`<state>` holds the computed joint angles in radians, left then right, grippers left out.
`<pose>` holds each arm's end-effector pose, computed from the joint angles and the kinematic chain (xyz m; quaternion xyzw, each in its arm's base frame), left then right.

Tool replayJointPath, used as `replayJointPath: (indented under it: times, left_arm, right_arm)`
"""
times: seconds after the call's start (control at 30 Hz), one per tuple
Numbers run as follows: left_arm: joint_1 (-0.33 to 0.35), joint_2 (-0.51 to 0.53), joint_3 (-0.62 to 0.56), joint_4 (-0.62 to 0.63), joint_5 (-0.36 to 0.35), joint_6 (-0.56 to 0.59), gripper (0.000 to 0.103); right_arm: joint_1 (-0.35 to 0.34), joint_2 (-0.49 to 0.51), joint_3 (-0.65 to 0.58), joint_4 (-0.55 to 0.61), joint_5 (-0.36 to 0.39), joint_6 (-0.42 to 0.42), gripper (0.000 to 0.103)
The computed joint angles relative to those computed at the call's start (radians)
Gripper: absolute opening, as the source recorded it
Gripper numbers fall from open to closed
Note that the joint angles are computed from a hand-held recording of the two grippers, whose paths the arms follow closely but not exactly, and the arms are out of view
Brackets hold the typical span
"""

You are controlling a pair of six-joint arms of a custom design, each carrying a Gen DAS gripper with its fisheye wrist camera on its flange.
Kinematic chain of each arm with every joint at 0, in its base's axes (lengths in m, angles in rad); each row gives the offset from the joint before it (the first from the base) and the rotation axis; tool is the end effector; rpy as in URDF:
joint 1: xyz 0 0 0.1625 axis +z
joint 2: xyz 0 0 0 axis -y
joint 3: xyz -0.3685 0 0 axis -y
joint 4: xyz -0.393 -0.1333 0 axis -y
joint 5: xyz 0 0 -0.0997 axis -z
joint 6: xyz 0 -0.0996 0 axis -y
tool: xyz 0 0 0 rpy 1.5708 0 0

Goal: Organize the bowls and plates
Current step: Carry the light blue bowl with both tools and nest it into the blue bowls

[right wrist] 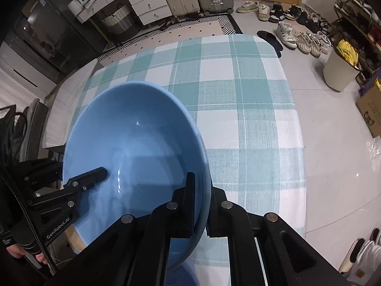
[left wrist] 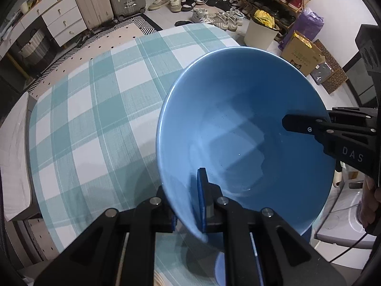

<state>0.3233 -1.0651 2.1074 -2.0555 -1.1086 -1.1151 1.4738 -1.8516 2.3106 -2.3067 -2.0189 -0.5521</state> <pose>-0.3362 -0.3001 0.0171 0.1248 0.9296 -0.1020 0.3314 0.0538 -0.3776 0.2834 0.1880 -0.9477 0.0574 0.2515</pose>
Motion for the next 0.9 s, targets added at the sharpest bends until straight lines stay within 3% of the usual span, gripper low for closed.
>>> replayJointPath:
  times: [0.53, 0.63, 0.9]
  left_arm:
    - [-0.137, -0.064, 0.019, 0.080, -0.105, -0.114, 0.011]
    - [-0.162, -0.073, 0.032, 0.085, -0.123, -0.133, 0.011]
    - [-0.219, -0.065, 0.046, 0.102, -0.167, -0.164, 0.011]
  right_arm:
    - [0.112, -0.274, 0.086, 0.185, -0.091, 0.068, 0.006]
    - [0.107, -0.321, 0.100, 0.245, -0.092, 0.096, 0.006]
    - [0.090, -0.452, 0.157, 0.318, -0.100, 0.071, 0.006]
